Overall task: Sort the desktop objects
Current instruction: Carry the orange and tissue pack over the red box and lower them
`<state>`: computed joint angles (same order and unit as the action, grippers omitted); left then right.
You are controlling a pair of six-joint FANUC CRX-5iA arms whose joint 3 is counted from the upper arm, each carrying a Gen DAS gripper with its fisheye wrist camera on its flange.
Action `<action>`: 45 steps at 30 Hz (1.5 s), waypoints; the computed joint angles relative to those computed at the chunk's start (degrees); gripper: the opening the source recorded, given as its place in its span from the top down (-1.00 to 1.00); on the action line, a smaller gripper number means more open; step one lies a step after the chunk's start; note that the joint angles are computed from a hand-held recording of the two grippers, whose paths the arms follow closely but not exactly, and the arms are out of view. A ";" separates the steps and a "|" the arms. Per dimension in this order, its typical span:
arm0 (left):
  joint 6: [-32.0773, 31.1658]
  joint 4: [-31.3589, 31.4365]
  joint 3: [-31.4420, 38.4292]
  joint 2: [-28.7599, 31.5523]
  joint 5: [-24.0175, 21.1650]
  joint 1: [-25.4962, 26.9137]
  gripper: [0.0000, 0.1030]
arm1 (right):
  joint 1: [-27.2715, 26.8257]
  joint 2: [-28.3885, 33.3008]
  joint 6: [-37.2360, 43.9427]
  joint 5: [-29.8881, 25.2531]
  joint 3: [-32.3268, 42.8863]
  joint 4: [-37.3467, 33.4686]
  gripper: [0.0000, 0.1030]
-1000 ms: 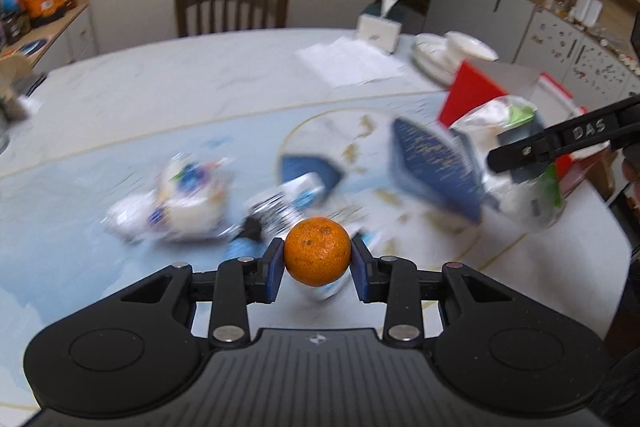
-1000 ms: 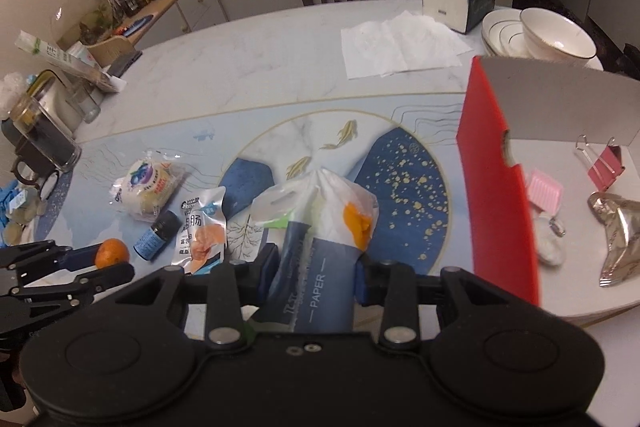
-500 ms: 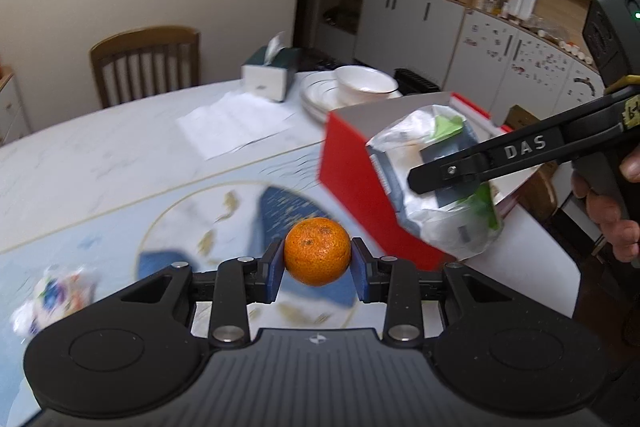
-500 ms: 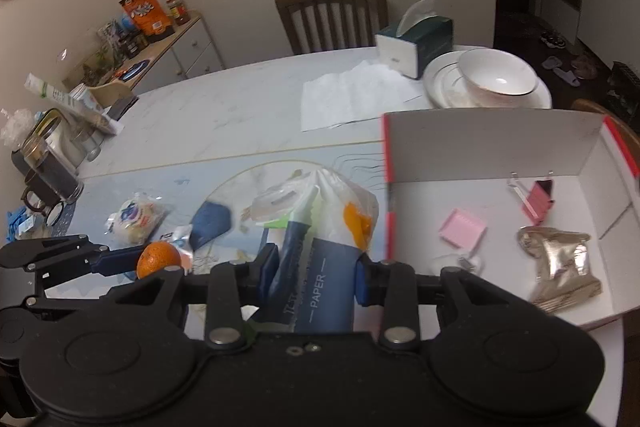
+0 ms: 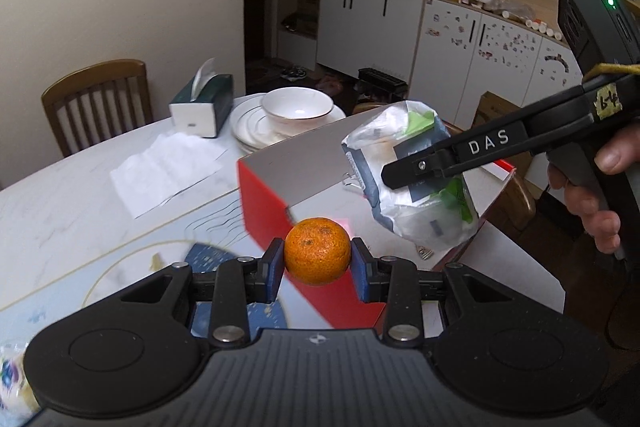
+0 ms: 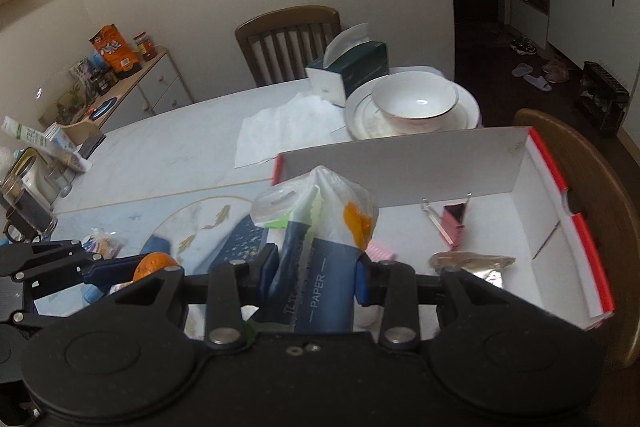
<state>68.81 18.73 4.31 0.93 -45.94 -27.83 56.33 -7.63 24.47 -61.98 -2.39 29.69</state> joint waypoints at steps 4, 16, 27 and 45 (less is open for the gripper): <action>1.42 -2.29 3.92 3.23 -0.97 -1.65 0.35 | -1.97 -0.59 1.37 -0.21 -0.87 0.35 0.30; 2.98 -7.88 17.02 14.23 -6.01 -5.51 0.35 | -6.76 0.04 8.00 -0.05 -1.59 -2.61 0.30; 5.03 -11.72 30.34 24.68 -14.99 -6.84 0.35 | -9.25 1.72 17.60 0.05 -1.24 -9.61 0.30; 5.76 -15.22 56.36 41.68 -36.22 -7.92 0.35 | -11.74 3.46 22.50 -2.23 -0.56 -16.37 0.26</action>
<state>74.57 3.50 60.67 42.62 -82.16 -35.75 44.59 -4.17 46.98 -64.22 -2.94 13.32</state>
